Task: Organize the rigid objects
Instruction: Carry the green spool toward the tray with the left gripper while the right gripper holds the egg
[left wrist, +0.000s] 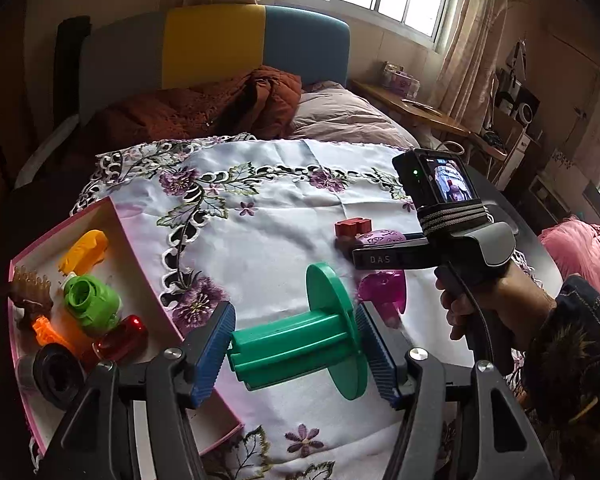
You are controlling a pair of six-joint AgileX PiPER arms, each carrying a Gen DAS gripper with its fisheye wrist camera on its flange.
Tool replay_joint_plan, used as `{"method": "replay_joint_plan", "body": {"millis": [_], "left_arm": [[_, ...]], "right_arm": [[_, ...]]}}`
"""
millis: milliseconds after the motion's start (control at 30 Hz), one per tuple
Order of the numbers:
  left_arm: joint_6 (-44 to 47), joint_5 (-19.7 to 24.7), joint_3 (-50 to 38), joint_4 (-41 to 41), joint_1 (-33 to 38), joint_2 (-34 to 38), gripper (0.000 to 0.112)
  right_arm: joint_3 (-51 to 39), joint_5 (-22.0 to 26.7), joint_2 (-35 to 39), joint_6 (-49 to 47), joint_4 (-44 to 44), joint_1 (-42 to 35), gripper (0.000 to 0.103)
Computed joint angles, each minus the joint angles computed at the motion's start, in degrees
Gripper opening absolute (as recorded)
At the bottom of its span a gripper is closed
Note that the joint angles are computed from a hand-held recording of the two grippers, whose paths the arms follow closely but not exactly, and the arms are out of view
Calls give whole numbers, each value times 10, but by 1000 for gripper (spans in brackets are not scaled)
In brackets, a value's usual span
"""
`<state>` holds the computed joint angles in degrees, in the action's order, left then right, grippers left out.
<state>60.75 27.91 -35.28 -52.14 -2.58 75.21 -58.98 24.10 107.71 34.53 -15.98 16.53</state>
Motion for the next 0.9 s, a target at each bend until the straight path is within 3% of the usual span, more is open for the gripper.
{"method": "replay_joint_plan", "body": {"millis": [567, 733, 900], "left_arm": [[57, 68, 13, -6, 125, -23, 64], [90, 112, 12, -10, 198, -16, 64], [131, 160, 3, -3, 314, 12, 63]], "right_arm": [[5, -3, -2, 18, -20, 4, 76], [4, -2, -2, 24, -26, 5, 76], [2, 0, -1, 23, -27, 6, 76]]}}
